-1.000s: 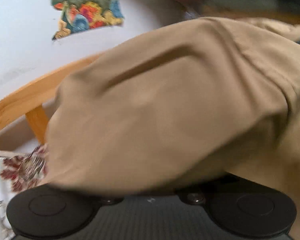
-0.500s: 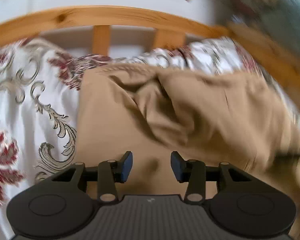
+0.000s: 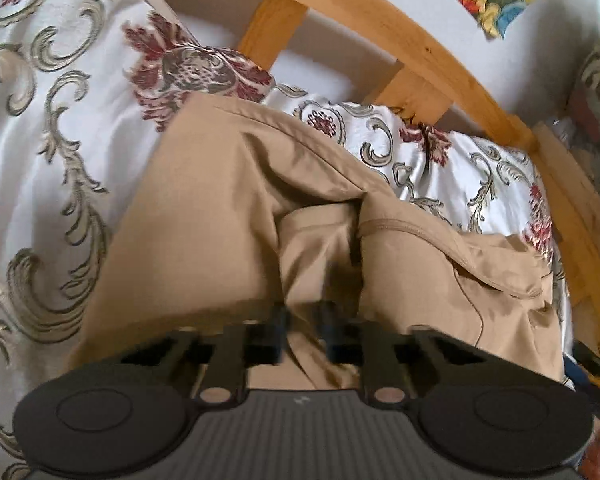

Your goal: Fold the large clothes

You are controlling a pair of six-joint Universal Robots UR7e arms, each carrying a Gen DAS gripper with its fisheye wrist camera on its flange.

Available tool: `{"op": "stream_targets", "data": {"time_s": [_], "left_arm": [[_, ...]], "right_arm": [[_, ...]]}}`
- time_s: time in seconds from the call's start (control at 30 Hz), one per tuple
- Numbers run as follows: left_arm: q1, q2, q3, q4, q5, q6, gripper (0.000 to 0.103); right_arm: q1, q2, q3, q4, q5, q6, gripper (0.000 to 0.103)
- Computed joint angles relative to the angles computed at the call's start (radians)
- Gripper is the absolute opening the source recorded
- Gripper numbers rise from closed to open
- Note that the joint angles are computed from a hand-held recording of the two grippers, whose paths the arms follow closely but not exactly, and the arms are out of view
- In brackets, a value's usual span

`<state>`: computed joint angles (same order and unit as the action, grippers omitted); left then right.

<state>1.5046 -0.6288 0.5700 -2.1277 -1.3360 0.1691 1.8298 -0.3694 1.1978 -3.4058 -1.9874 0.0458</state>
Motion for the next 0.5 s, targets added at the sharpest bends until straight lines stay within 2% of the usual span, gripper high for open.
{"op": "stream_targets", "data": {"time_s": [0.03, 0.1, 0.17, 0.2, 0.23, 0.33, 0.4, 0.47, 0.5], "left_arm": [[-0.006, -0.008, 0.021, -0.025, 0.013, 0.017, 0.004], [-0.017, -0.045, 0.098, -0.105, 0.038, 0.087, 0.003], [-0.031, -0.078, 0.153, -0.146, 0.093, 0.122, 0.002], [-0.036, -0.088, 0.163, -0.146, 0.119, 0.125, 0.002], [-0.040, -0.096, 0.170, -0.150, 0.141, 0.138, 0.002], [-0.048, -0.064, 0.139, -0.178, 0.233, 0.244, 0.002], [-0.043, -0.036, 0.093, -0.133, 0.223, 0.229, 0.003], [-0.035, -0.054, 0.125, -0.152, 0.181, 0.193, 0.007], [-0.036, -0.071, 0.159, -0.176, 0.168, 0.198, 0.012]], "right_arm": [[-0.010, 0.017, -0.049, 0.064, -0.003, 0.009, 0.038], [-0.020, 0.053, -0.130, 0.152, -0.019, 0.020, 0.000], [-0.017, 0.087, -0.173, 0.130, -0.003, -0.039, 0.000], [-0.010, 0.105, -0.190, 0.104, -0.003, -0.098, 0.000], [-0.001, 0.126, -0.210, 0.076, -0.013, -0.175, 0.000], [0.029, 0.222, -0.308, 0.014, -0.115, -0.438, 0.000], [0.031, 0.281, -0.375, 0.006, -0.182, -0.550, 0.000], [0.024, 0.296, -0.386, -0.033, -0.203, -0.588, 0.000], [0.021, 0.296, -0.379, -0.071, -0.197, -0.603, 0.000]]}}
